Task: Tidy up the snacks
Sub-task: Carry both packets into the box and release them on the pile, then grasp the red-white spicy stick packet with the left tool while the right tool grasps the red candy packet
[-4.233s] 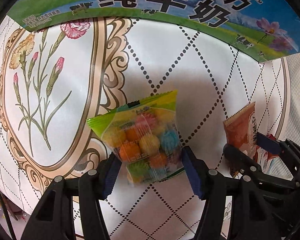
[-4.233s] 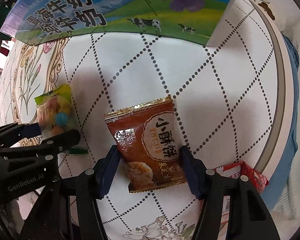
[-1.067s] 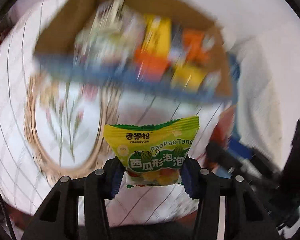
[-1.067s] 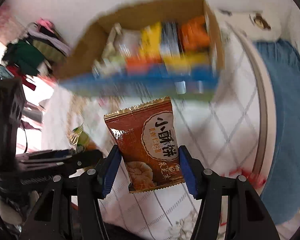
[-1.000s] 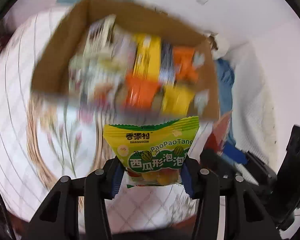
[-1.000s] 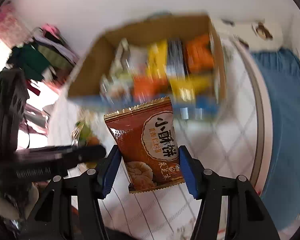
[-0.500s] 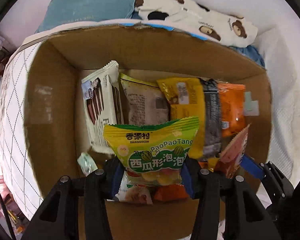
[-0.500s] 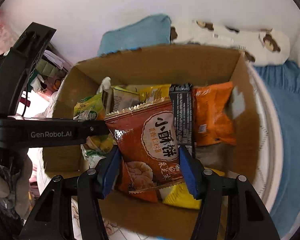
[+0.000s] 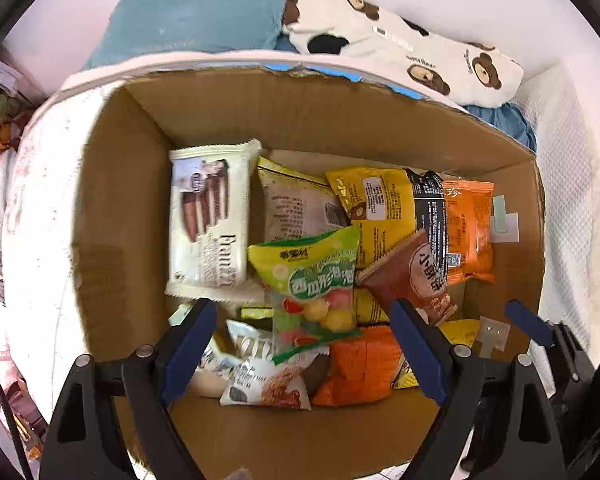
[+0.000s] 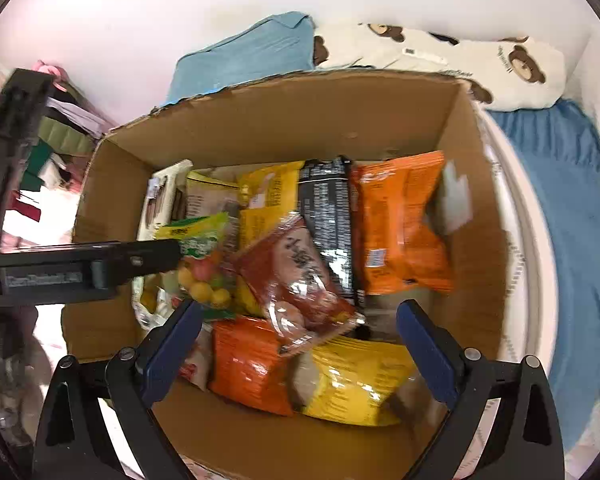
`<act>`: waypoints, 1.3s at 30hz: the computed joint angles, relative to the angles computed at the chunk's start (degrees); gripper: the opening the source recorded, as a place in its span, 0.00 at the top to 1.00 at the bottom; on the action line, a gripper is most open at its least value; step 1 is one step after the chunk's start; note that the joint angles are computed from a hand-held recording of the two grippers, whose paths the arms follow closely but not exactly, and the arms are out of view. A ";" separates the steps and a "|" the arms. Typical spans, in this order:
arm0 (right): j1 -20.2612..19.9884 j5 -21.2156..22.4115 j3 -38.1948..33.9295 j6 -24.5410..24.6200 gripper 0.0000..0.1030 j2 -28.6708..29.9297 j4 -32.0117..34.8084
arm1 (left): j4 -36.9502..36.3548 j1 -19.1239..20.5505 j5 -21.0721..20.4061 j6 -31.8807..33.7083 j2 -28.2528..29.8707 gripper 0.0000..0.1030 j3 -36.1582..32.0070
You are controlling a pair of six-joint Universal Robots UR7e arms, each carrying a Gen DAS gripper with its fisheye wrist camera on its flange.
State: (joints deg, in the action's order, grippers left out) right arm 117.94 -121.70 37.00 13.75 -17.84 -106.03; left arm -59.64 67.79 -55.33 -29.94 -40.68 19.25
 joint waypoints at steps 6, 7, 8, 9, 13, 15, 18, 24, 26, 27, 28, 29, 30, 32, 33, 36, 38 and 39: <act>0.94 -3.91 6.77 -0.30 0.03 -4.49 -1.88 | -11.08 -1.55 2.99 -1.29 -10.05 0.14 18.54; 1.18 -4.63 8.35 -0.44 0.03 -5.39 -2.67 | -12.90 -1.94 3.39 -1.54 -11.81 0.14 21.62; 1.39 -5.07 9.55 -0.50 0.03 -6.13 -3.24 | -14.03 -2.28 3.59 -2.29 -13.15 0.14 23.88; 1.62 -5.42 10.48 -0.49 0.03 -6.66 -3.76 | -15.35 -2.75 4.26 -2.59 -14.63 0.14 26.32; 2.56 -6.17 16.53 -0.92 0.03 -10.38 -7.92 | -20.26 -5.21 7.37 -3.31 -19.98 0.14 34.82; 3.17 -6.38 19.34 -1.21 0.03 -12.24 -9.94 | -21.46 -6.50 8.98 -3.59 -21.83 0.14 37.72; 4.12 -6.70 22.43 -1.58 0.03 -14.30 -12.47 | -22.87 -8.52 10.77 -3.88 -24.96 0.14 41.77; 6.53 -7.03 28.05 -2.17 0.03 -18.42 -17.82 | -25.49 -12.00 12.63 -4.08 -29.79 0.14 47.34; 7.26 -6.63 29.51 -1.96 0.03 -19.67 -19.22 | -26.99 -13.35 13.57 -4.11 -31.64 0.14 49.44; 7.61 -6.19 30.31 -1.84 0.03 -20.45 -19.93 | -27.63 -13.87 13.88 -4.12 -32.38 0.14 50.27; 7.88 -5.82 30.96 -1.80 0.03 -21.08 -20.63 | -28.37 -14.46 13.95 -4.05 -33.21 0.14 51.15; 8.15 -5.50 31.70 -1.79 0.03 -21.79 -21.34 | -28.66 -14.99 14.12 -4.23 -33.87 0.14 51.78; 8.43 -5.05 32.51 -1.78 0.03 -22.64 -22.01 | -29.05 -15.61 14.37 -4.48 -34.65 0.14 52.67; 8.74 -3.67 34.54 -1.70 0.03 -24.52 -23.69 | -29.24 -16.62 14.86 -4.88 -35.68 0.14 53.97; 8.80 -3.04 35.73 -1.55 0.03 -25.62 -24.27 | -29.12 -17.22 15.16 -5.18 -36.21 0.14 54.86; 8.33 -0.20 41.29 -0.62 0.03 -30.08 -27.76 | -28.18 -18.56 15.09 -5.70 -37.23 0.14 57.45; 7.83 0.28 45.10 0.13 0.16 -33.12 -29.14 | -27.19 -19.18 14.32 -6.69 -37.68 0.14 59.37; 7.41 0.30 47.24 0.84 0.24 -34.88 -29.16 | -27.09 -19.35 13.64 -7.04 -37.84 0.14 60.29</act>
